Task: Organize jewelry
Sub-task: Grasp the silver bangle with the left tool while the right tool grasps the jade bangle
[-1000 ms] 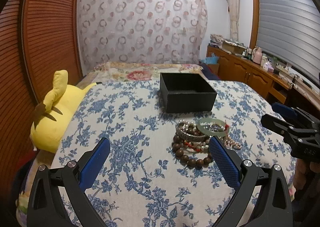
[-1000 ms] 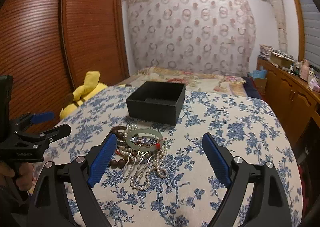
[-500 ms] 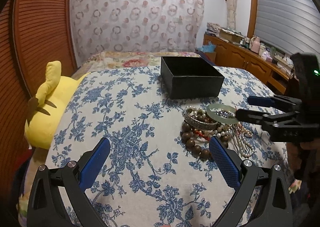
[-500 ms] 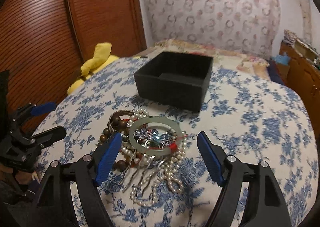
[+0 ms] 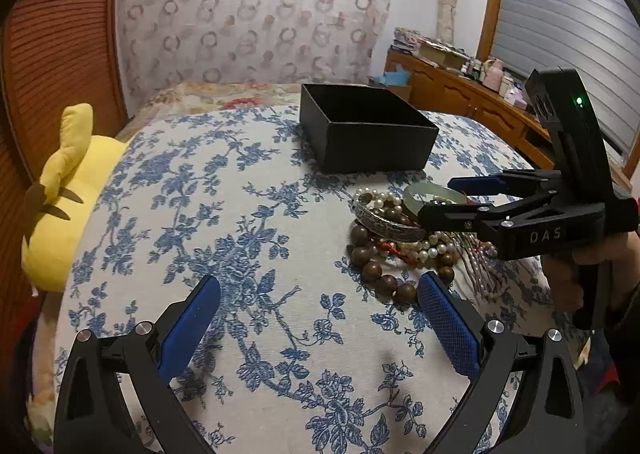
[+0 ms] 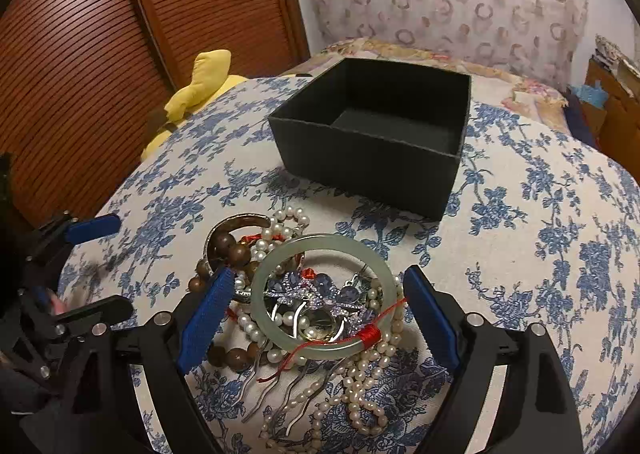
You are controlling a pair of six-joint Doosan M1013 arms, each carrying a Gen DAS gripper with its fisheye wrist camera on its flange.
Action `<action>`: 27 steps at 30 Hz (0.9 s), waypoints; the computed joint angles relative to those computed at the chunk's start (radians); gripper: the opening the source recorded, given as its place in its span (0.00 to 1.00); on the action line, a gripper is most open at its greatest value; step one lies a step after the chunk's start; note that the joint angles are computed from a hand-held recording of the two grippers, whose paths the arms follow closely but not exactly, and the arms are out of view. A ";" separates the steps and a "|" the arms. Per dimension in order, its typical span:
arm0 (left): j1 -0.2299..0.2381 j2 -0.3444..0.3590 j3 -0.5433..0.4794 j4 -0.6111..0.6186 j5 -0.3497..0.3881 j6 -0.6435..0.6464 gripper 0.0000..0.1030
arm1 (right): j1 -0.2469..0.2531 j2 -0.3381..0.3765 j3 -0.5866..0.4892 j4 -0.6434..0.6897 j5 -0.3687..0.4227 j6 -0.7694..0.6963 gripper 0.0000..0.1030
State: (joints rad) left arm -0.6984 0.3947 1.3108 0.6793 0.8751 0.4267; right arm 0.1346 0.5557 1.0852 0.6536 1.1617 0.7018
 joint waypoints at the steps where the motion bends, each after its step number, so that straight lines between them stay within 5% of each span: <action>1: 0.001 0.002 -0.003 -0.003 0.001 0.006 0.93 | -0.002 0.002 -0.003 0.001 0.007 0.002 0.79; 4: 0.004 0.007 -0.008 -0.020 -0.006 0.023 0.93 | -0.005 0.007 -0.011 0.004 0.023 0.006 0.73; 23: 0.022 0.043 -0.071 -0.105 -0.019 0.148 0.93 | -0.051 -0.033 0.018 0.119 -0.040 -0.068 0.72; 27: 0.035 0.062 -0.103 -0.158 -0.035 0.210 0.84 | -0.064 -0.039 0.018 0.121 -0.057 -0.071 0.72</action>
